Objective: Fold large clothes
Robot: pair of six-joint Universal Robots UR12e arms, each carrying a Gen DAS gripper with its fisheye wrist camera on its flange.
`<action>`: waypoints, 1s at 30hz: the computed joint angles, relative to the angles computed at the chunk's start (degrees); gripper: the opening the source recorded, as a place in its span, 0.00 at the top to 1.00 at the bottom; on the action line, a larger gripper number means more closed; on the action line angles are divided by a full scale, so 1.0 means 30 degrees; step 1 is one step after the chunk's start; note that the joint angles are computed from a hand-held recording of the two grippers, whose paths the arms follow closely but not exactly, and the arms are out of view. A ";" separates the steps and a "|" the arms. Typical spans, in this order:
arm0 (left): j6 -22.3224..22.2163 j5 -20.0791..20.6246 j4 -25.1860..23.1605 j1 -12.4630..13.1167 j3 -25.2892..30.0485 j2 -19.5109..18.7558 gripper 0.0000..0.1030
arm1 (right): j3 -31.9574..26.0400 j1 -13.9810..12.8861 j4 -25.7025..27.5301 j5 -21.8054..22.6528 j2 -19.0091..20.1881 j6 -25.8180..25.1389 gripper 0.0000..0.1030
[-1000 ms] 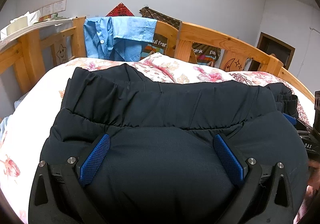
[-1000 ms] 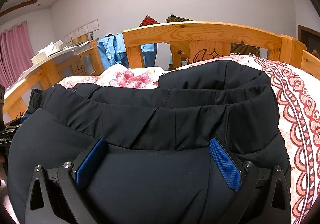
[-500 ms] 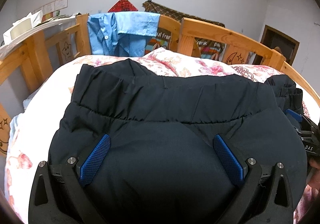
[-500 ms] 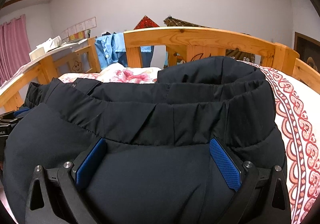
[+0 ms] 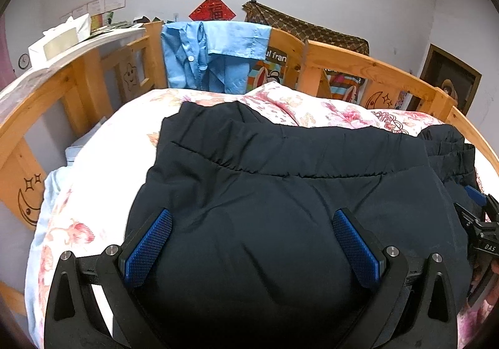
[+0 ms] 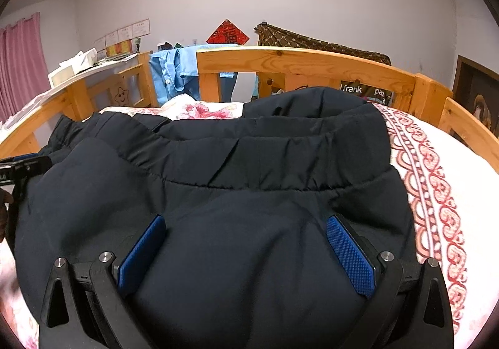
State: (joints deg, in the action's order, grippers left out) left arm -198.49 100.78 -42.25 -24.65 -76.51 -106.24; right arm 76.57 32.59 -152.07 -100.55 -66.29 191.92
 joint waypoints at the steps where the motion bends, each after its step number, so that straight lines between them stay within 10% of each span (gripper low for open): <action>1: -0.0010 0.0090 -0.0022 -0.0022 -0.0034 0.0069 0.01 | 0.0114 -0.0009 -0.0048 0.0038 -0.0117 0.0117 0.00; 30: -0.1660 0.0103 -0.1200 0.0568 -0.1449 0.2592 0.01 | 0.1182 0.0326 0.0716 0.0232 -0.2106 0.0641 0.00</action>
